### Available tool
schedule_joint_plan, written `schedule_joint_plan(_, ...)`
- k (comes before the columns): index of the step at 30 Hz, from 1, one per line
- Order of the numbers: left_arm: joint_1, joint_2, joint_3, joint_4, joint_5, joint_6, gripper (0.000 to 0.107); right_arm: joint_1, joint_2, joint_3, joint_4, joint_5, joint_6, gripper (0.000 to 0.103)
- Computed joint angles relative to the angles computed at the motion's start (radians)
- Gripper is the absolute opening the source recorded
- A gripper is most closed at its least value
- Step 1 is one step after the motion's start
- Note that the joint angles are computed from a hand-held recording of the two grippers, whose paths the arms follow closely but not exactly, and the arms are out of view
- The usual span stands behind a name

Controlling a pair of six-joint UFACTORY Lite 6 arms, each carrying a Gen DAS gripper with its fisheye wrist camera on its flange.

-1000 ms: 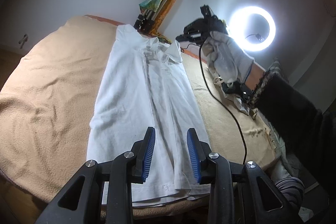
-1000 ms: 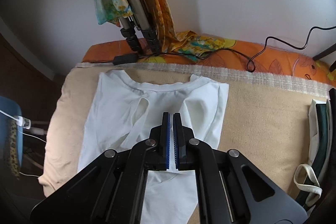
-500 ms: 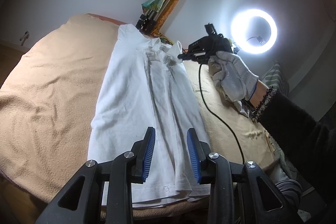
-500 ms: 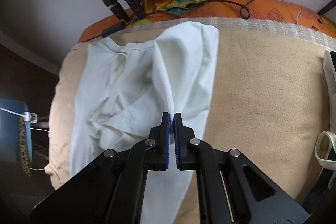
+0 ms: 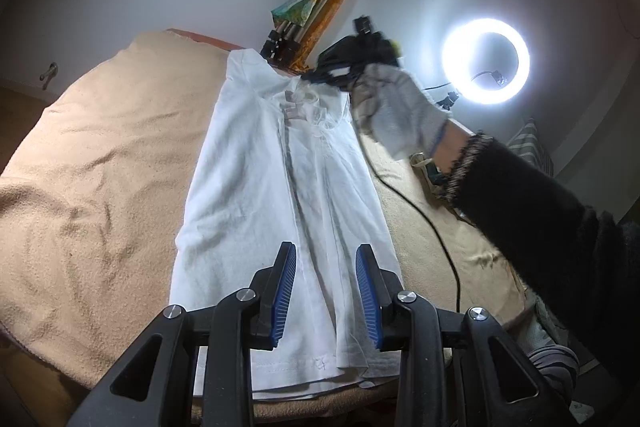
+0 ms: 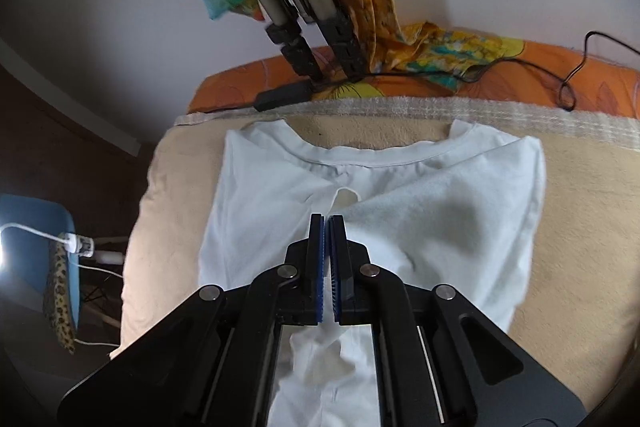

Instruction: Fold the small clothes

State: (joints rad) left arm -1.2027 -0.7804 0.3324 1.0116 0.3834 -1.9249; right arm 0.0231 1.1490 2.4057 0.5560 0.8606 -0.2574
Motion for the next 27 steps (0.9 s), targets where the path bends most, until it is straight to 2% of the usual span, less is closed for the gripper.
schedule_joint_plan(3, -0.009, -0.006, -0.003, 0.008, 0.015, -0.004, 0.030, 0.014, 0.140, 0.187, -0.022, 0.039, 0.033, 0.004)
schedule_joint_plan(5, -0.007, 0.003, 0.001, 0.007, 0.019, 0.002, 0.030, 0.014, 0.108, 0.124, 0.004, -0.001, -0.005, 0.004)
schedule_joint_plan(7, -0.001, 0.010, 0.010, 0.002, 0.026, 0.012, 0.030, -0.011, 0.008, -0.035, 0.103, -0.041, -0.087, 0.009)
schedule_joint_plan(9, -0.006, 0.005, 0.014, 0.004, 0.044, 0.018, 0.030, -0.048, -0.127, -0.233, 0.232, -0.083, -0.215, 0.018)
schedule_joint_plan(10, -0.009, 0.005, 0.018, 0.005, 0.057, 0.026, 0.030, -0.063, -0.204, -0.335, 0.281, -0.113, -0.274, 0.027)
schedule_joint_plan(12, -0.024, -0.001, 0.022, 0.001, 0.093, 0.047, 0.031, -0.110, -0.372, -0.533, 0.384, -0.130, -0.398, 0.035)
schedule_joint_plan(16, -0.045, -0.033, 0.004, -0.016, 0.163, 0.077, 0.032, -0.227, -0.673, -0.866, 0.516, -0.095, -0.574, 0.035)
schedule_joint_plan(19, -0.001, -0.090, -0.020, -0.101, 0.168, 0.184, 0.035, -0.336, -0.913, -1.128, 0.526, -0.035, -0.658, 0.035)
schedule_joint_plan(22, 0.066, -0.174, -0.048, -0.268, 0.176, 0.401, 0.043, -0.436, -1.130, -1.359, 0.476, 0.031, -0.703, 0.035)
schedule_joint_plan(25, 0.188, -0.283, -0.091, -0.548, 0.169, 0.715, 0.047, -0.574, -1.374, -1.610, 0.387, 0.135, -0.757, 0.035)
schedule_joint_plan(27, 0.270, -0.360, -0.126, -0.727, 0.198, 0.916, 0.049, -0.689, -1.524, -1.773, 0.331, 0.235, -0.804, 0.035)
